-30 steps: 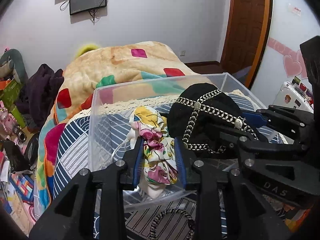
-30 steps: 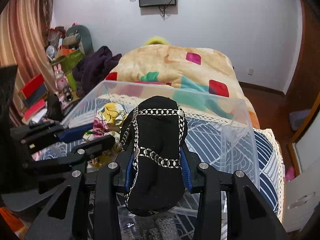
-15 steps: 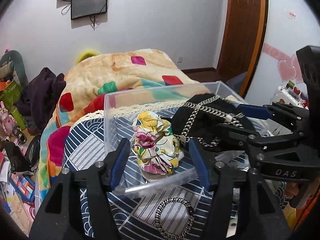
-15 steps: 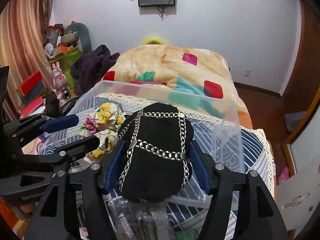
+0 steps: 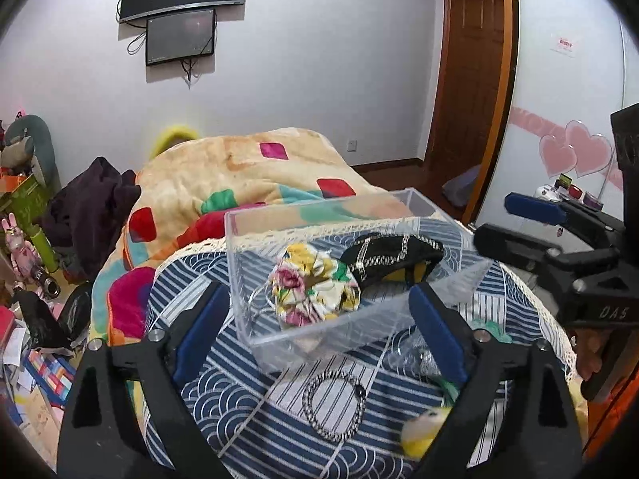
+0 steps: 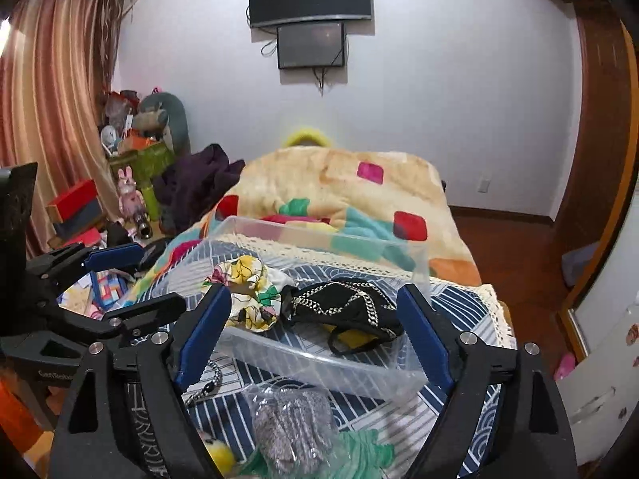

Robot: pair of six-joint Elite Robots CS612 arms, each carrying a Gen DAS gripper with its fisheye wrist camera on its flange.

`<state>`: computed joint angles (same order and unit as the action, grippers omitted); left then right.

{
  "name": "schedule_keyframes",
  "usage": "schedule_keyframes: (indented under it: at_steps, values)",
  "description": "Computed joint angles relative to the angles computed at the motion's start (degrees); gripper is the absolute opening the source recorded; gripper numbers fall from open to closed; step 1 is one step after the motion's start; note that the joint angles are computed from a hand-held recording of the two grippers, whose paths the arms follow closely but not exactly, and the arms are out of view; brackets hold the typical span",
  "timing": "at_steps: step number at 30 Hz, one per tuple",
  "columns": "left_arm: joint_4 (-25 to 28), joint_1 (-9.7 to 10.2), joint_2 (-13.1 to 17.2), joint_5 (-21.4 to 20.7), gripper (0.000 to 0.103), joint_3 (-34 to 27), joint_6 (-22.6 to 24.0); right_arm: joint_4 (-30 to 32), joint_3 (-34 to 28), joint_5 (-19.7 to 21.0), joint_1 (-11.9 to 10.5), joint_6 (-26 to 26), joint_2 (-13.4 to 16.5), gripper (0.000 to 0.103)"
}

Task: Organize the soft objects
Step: 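Grasp the bag of silver items with the right tool while the left tool grasps the braided bracelet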

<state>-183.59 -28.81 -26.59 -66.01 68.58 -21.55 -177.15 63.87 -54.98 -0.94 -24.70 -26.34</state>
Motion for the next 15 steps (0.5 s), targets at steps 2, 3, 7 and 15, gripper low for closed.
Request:
schedule_keyframes:
  at_steps: [2,3,7,15]
  values:
    - [0.6,-0.11,-0.2,-0.1,0.096,0.8,-0.6,-0.6,0.6,0.3,-0.2,0.4,-0.2,0.085]
    - [0.9,-0.14,-0.3,-0.4,0.096,1.1,-0.8,-0.7,0.9,0.4,-0.3,0.6,-0.2,0.086]
    - [3.5,-0.18,-0.2,-1.1,0.096,2.0,-2.7,0.4,1.9,0.0,-0.5,0.2,-0.2,0.086]
    - [8.9,0.06,0.8,-3.6,0.096,2.3,-5.7,10.2,2.7,-0.1,-0.6,-3.9,-0.1,0.086]
